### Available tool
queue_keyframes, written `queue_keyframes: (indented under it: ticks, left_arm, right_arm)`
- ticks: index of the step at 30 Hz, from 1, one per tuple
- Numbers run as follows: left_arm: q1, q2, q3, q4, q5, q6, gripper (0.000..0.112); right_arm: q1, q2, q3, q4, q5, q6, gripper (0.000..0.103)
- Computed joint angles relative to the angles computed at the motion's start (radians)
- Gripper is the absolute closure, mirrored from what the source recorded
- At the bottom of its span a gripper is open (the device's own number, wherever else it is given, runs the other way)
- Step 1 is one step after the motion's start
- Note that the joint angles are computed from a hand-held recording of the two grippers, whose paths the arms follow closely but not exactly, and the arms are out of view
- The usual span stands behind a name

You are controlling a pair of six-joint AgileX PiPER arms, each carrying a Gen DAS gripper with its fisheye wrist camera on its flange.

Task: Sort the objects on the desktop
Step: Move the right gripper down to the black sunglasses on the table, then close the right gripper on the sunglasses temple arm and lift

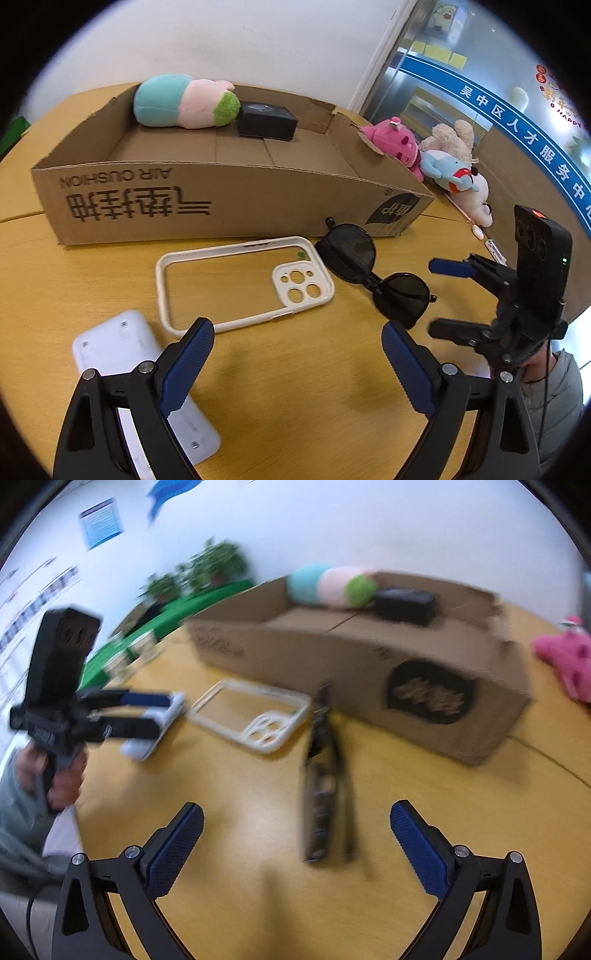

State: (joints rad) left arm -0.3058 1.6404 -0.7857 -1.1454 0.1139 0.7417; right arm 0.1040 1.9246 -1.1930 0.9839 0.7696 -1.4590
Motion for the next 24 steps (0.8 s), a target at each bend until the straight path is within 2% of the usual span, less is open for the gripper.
queue_keyframes:
  ticks: [2, 4, 5, 6, 7, 8, 12, 15, 19, 21, 24]
  left_arm:
    - [-0.004, 0.023, -0.03, -0.035, 0.032, 0.029, 0.02]
    - [-0.009, 0.029, -0.044, -0.07, 0.046, 0.075, 0.02]
    - [-0.015, 0.028, -0.049, -0.028, 0.042, 0.037, 0.02]
    - [-0.019, 0.026, -0.053, 0.021, 0.039, -0.014, 0.02]
    - [-0.022, 0.025, -0.058, 0.046, 0.039, -0.043, 0.02]
    - [-0.021, 0.026, -0.063, 0.046, 0.046, -0.046, 0.02]
    - [-0.019, 0.074, -0.128, 0.11, 0.099, -0.117, 0.02]
    - [-0.018, 0.15, -0.211, 0.078, 0.174, -0.091, 0.02]
    - [-0.034, 0.277, -0.352, 0.119, 0.285, -0.156, 0.02]
    - [-0.028, 0.342, -0.418, 0.068, 0.366, -0.122, 0.02]
    - [-0.037, 0.387, -0.459, 0.025, 0.404, -0.113, 0.022]
  right_arm:
    - [0.035, 0.009, -0.005, -0.036, -0.087, 0.063, 0.001]
    - [0.07, 0.056, -0.04, -0.109, -0.123, 0.181, 0.007]
    - [0.081, 0.071, -0.054, -0.128, -0.126, 0.217, 0.023]
    - [0.09, 0.085, -0.055, -0.132, -0.135, 0.237, 0.032]
    - [0.099, 0.064, -0.024, -0.106, -0.177, 0.216, 0.035]
    - [0.106, 0.055, -0.013, -0.111, -0.18, 0.229, 0.038]
    - [0.137, 0.001, 0.039, -0.171, -0.225, 0.328, 0.069]
    - [0.138, -0.054, 0.127, -0.14, -0.276, 0.331, 0.072]
    - [0.118, -0.09, 0.227, 0.047, -0.337, 0.216, 0.076]
    - [0.09, -0.119, 0.286, 0.156, -0.347, 0.153, 0.078]
    - [0.074, -0.154, 0.338, 0.198, -0.365, 0.136, 0.078]
